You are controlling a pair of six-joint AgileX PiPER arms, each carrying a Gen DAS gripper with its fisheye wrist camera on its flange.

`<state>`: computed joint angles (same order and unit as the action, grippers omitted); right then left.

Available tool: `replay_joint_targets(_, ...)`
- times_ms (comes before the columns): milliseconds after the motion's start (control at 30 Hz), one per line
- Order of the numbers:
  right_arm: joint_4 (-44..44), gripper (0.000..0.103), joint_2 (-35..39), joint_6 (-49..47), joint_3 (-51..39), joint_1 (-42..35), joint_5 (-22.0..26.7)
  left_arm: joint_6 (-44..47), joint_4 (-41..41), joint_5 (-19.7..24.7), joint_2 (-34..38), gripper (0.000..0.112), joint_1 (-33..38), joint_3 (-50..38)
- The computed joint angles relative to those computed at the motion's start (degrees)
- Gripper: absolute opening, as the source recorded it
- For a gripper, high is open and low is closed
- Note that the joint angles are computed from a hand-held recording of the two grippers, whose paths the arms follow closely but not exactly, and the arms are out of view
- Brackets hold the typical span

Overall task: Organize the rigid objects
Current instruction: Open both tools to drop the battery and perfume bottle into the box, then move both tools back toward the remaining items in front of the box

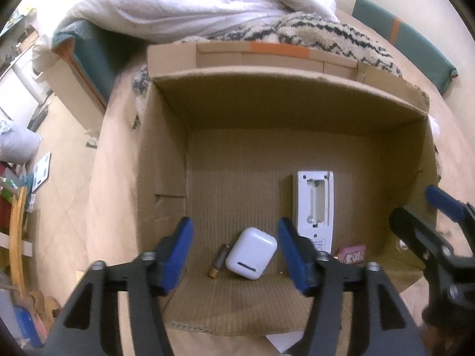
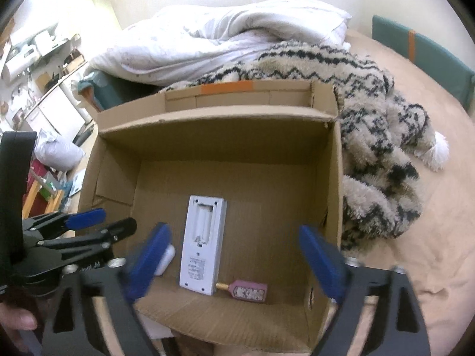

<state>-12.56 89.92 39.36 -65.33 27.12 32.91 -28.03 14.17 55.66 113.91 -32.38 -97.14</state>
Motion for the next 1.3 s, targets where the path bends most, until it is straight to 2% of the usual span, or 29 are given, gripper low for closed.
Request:
replay_joint_targets(233,-0.36,0.103,-1.35,1.92,1.08,-1.24,-1.74,-2.23,2.8,0.92,-0.59,0.059,-0.77,0.04)
replay_joint_targets(467,0.82,0.103,-3.0,3.42,1.55,-2.11,-2.38,-3.04,5.4,-2.37,-4.42,0.059,-1.93,4.54)
replay_joint_targets(633,-1.03,0.103,-7.13,7.41,4.0,-0.8,-2.16,-2.52,6.49,0.09,-6.94,0.059,-2.94,5.7)
replay_joint_targets(900,-9.91,0.103,-13.46,14.42,6.65,7.06,1.26,-3.78,8.41,1.13,-16.34,0.059,-4.01,13.44)
replay_joint_targets(1133,-12.35,0.103,-17.79,20.11,9.97,11.9,4.51,-4.12,8.92,1.53,-23.13,0.059,-5.73,23.01)
replay_joint_targets(1300,-13.75,0.103,-20.1,25.22,12.53,15.55,7.02,-7.83,9.99,-0.34,-26.93,0.059,-6.98,28.61)
